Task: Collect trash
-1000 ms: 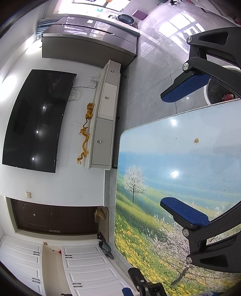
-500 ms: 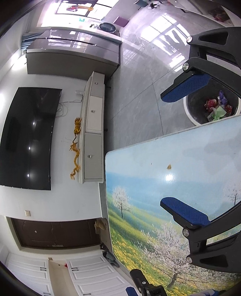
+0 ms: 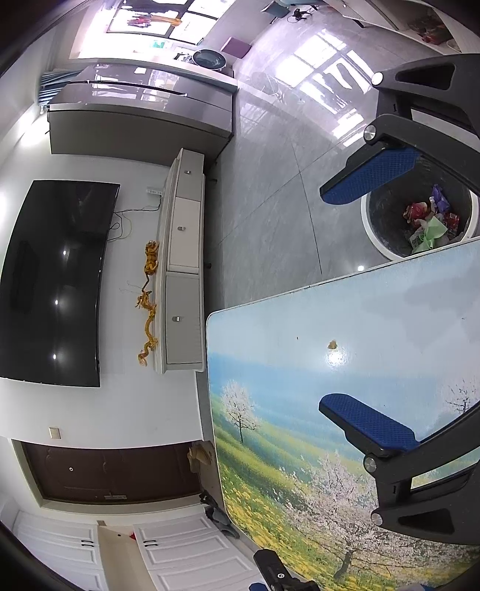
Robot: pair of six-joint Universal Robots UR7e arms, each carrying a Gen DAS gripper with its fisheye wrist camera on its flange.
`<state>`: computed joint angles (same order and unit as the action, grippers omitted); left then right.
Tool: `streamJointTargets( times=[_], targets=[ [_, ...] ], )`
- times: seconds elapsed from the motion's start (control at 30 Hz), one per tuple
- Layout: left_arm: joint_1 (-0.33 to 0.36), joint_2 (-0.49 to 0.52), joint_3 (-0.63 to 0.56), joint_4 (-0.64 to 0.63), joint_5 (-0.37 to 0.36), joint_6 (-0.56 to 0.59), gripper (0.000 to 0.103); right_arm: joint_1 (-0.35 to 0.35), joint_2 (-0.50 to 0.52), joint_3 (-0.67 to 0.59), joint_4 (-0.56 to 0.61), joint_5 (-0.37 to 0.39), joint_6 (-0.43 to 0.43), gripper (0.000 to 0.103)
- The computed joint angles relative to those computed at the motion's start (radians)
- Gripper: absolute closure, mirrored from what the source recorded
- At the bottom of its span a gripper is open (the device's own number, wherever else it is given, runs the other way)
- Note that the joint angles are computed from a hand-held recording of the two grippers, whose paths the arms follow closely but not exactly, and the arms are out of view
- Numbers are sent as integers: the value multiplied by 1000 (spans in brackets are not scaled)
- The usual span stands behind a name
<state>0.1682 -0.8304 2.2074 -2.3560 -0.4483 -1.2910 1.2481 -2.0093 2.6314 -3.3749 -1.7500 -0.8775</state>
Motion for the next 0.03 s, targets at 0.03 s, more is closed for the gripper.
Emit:
streamJointTargets(
  times=[0.03],
  targets=[
    [0, -1, 2, -6, -2, 4, 6, 0, 1, 1, -3, 0, 0, 0]
  ],
)
